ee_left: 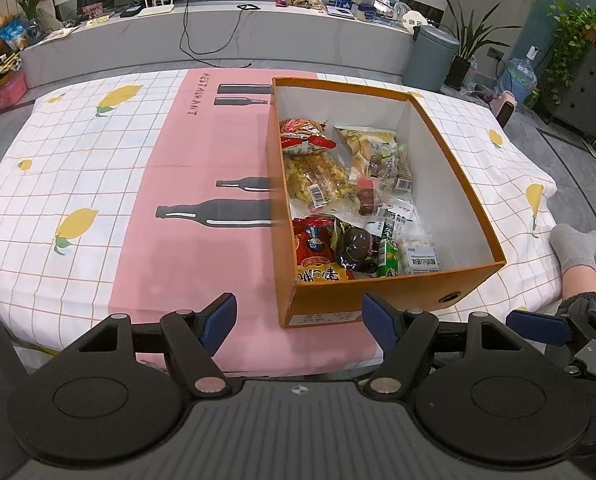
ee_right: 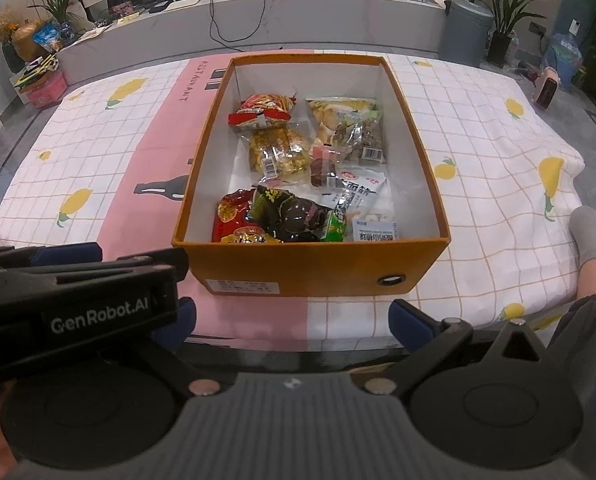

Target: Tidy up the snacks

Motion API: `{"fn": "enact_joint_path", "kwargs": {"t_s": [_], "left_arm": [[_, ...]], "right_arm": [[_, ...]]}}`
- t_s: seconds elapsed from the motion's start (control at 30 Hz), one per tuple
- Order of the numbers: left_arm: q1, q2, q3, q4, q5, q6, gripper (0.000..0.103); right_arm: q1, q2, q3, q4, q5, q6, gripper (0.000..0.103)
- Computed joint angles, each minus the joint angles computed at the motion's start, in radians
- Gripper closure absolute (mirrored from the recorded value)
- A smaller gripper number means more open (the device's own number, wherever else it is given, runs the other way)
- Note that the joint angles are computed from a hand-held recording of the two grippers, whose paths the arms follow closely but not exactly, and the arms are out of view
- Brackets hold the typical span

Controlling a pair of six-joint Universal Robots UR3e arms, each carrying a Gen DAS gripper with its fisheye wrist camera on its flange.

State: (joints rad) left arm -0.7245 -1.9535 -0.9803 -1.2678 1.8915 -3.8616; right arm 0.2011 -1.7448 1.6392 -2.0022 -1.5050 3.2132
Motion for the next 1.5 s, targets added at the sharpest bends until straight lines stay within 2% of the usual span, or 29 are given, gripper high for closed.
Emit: {"fn": "enact_joint_path", "kwargs": {"t_s": [1.5], "left_arm": [[0.005,0.000,0.008,-0.010,-0.004,-0.005,0.019]], "right_arm": [[0.018,0.005,-0.005,-0.016,-0.012,0.009,0.003]]}}
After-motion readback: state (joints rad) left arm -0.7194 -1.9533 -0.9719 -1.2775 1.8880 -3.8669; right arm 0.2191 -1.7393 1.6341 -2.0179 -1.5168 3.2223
